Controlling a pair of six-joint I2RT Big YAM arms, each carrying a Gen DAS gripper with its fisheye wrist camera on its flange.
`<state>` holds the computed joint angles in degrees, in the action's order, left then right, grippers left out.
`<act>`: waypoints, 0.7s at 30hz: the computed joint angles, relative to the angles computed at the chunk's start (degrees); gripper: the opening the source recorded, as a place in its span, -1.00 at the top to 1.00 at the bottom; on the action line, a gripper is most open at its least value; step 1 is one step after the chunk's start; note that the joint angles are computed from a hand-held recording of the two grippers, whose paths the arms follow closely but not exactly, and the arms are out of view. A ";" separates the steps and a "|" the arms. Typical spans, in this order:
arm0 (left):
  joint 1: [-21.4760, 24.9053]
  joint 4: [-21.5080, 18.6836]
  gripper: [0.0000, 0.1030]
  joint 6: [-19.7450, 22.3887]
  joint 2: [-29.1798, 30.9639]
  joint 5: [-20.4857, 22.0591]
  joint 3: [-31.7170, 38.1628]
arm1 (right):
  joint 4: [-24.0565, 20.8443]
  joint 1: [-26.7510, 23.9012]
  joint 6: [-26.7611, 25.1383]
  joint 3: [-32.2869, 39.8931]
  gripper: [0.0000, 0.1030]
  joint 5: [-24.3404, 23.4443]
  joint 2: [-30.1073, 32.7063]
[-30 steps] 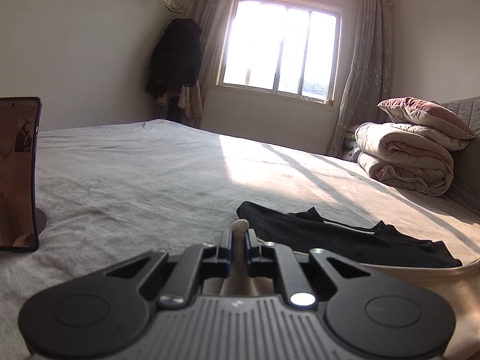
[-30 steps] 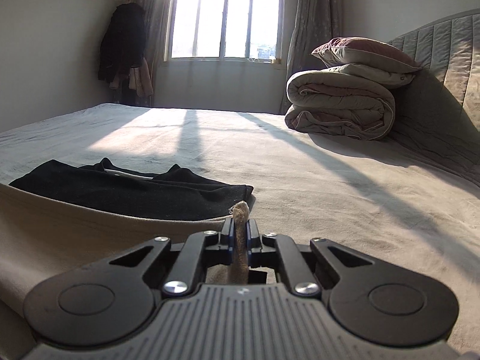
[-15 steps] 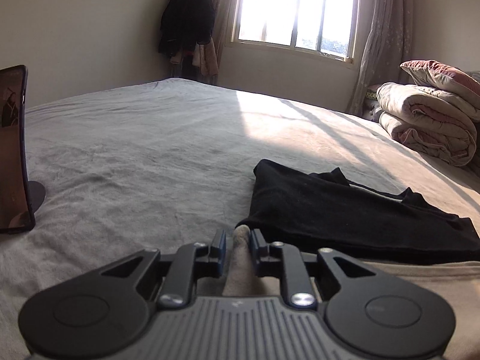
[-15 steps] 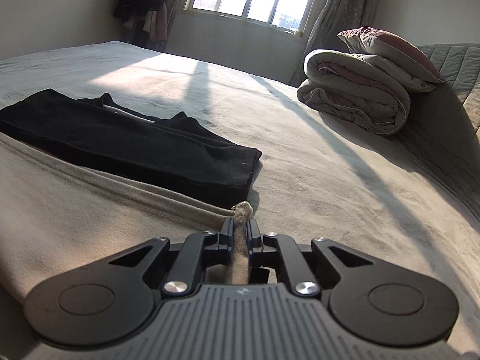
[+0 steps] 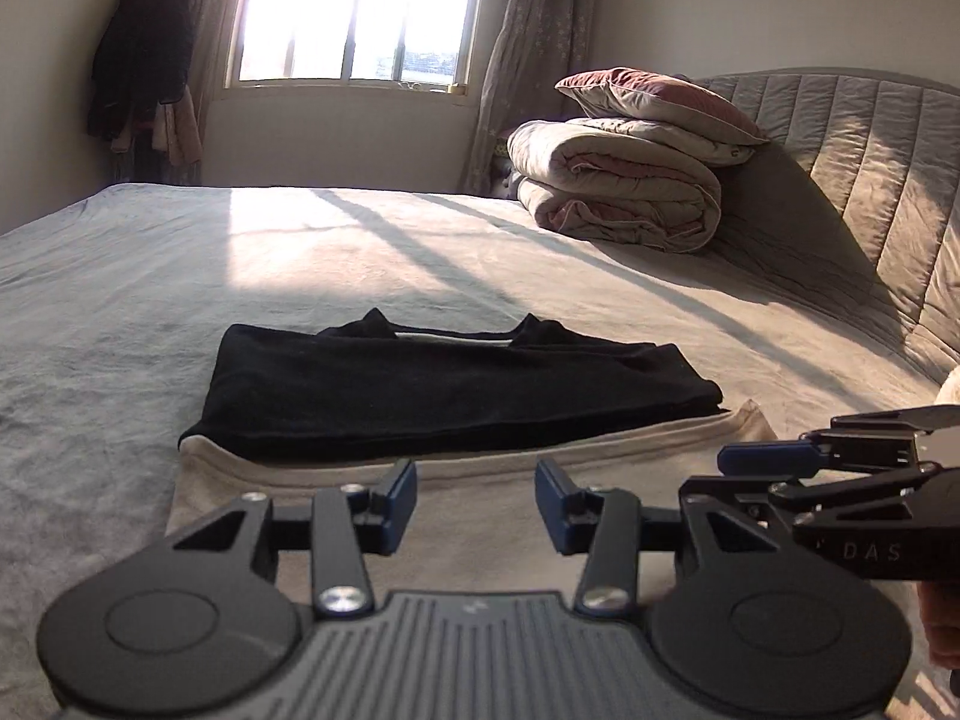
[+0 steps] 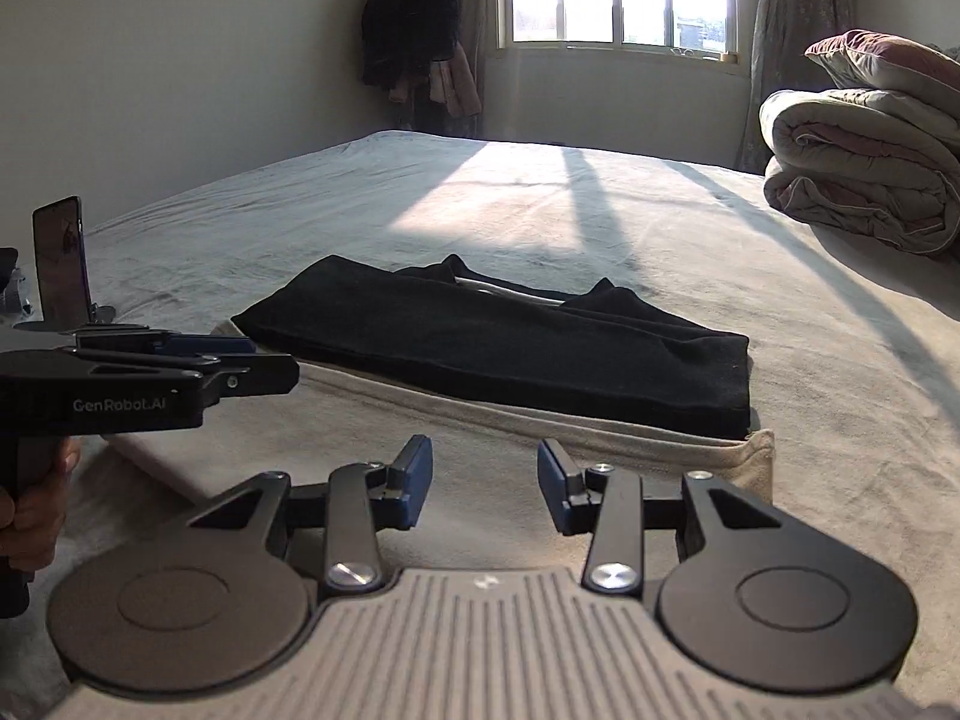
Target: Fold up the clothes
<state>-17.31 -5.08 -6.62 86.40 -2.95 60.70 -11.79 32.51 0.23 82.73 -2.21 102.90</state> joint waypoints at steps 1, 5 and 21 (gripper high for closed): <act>-0.44 -1.29 0.13 2.28 0.40 0.02 0.05 | -1.43 0.48 -1.22 0.22 0.28 -0.27 0.34; -1.67 -2.89 0.13 8.80 0.72 -1.36 -1.01 | -2.77 1.65 -5.86 -0.79 0.29 1.48 1.34; 7.23 -5.12 0.08 1.40 -9.66 -0.97 -9.46 | -4.19 -3.69 -1.26 -7.13 0.25 1.87 -5.24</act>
<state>-10.09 -10.20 -5.22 76.74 -3.91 51.24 -15.98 28.81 -1.04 75.61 -0.34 97.65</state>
